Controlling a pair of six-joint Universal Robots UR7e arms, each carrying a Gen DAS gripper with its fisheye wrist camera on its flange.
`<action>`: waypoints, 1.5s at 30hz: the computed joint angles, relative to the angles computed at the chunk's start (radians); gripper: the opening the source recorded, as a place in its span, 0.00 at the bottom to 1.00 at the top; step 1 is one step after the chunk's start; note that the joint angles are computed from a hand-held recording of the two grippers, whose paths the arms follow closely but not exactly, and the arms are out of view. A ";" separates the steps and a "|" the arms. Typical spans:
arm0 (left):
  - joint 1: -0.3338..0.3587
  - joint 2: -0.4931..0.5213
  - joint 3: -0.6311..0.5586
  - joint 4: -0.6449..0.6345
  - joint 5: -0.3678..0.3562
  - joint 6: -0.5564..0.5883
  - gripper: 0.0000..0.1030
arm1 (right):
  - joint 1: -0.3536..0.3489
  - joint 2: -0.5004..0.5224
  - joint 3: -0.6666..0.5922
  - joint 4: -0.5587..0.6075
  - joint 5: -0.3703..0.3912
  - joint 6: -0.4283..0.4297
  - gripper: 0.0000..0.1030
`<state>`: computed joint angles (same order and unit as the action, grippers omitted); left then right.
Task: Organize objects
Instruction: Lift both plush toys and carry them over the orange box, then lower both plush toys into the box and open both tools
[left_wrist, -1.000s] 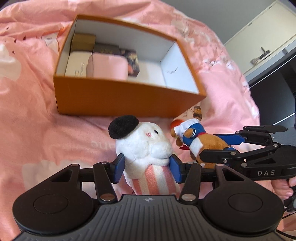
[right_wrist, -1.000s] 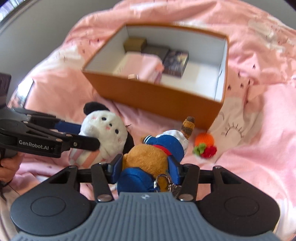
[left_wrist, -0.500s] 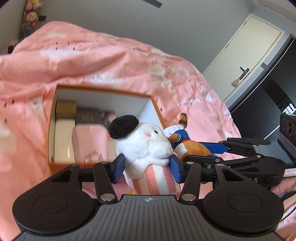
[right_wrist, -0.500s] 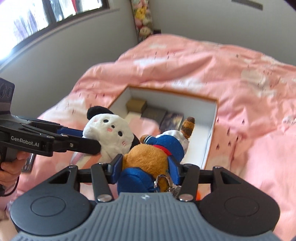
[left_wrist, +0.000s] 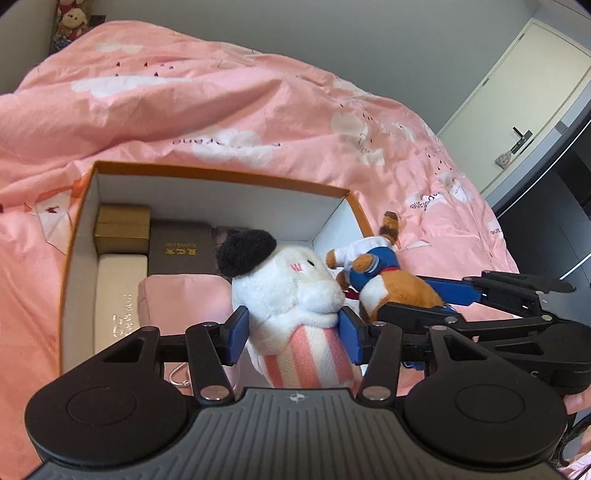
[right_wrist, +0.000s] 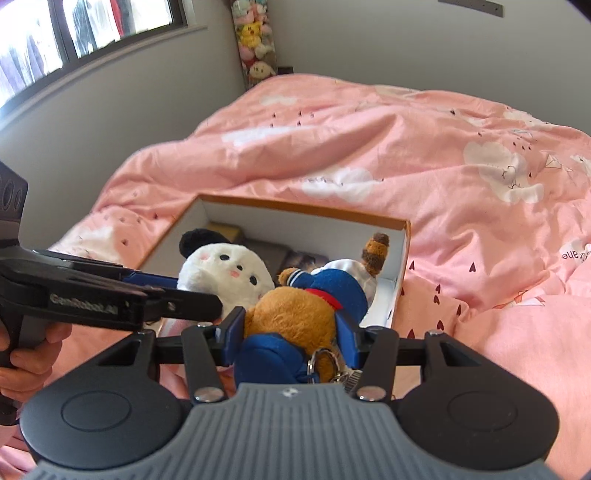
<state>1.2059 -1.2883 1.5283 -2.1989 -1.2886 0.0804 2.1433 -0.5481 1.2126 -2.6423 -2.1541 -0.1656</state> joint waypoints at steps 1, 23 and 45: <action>0.006 0.007 -0.007 0.008 -0.010 0.000 0.57 | -0.004 0.011 -0.013 0.014 -0.005 -0.013 0.52; 0.066 0.113 -0.082 0.070 -0.036 -0.004 0.55 | -0.043 0.141 -0.198 0.281 -0.085 -0.105 0.53; 0.073 0.113 -0.151 0.197 -0.054 -0.019 0.36 | -0.048 0.119 -0.185 0.325 -0.079 -0.110 0.47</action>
